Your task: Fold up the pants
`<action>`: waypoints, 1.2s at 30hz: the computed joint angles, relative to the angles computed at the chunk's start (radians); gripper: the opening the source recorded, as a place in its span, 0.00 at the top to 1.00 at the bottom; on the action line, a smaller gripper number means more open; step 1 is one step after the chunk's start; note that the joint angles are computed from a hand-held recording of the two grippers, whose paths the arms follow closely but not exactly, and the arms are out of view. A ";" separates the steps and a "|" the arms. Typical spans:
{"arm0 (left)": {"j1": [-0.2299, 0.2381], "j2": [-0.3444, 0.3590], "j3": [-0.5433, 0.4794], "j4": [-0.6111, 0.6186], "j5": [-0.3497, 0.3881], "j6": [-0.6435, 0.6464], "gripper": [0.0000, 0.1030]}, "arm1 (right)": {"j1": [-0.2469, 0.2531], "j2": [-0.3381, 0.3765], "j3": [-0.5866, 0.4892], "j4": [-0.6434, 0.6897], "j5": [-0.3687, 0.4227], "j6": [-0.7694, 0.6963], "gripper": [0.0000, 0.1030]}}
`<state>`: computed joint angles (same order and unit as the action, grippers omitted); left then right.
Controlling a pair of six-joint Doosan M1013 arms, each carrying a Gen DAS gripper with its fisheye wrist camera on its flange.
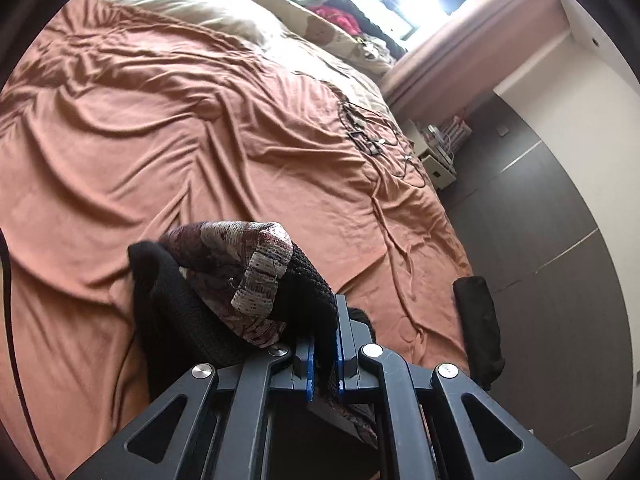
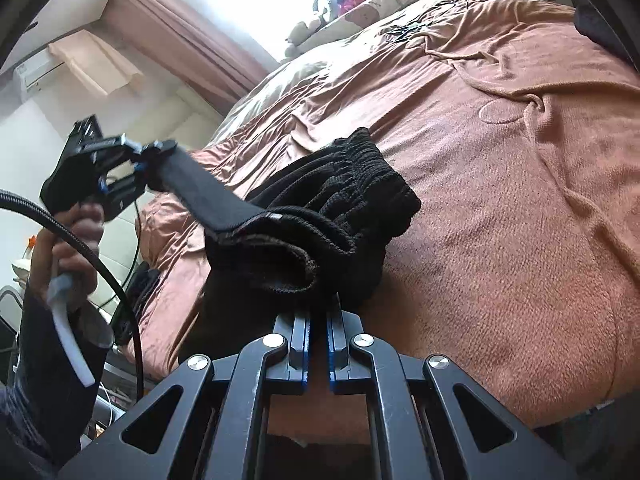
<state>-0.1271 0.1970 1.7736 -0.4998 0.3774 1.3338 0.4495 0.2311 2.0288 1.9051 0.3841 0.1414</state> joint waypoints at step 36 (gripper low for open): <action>-0.052 0.242 -0.271 0.316 0.363 -0.046 0.33 | 0.002 -0.025 0.019 -0.061 -0.010 0.101 0.91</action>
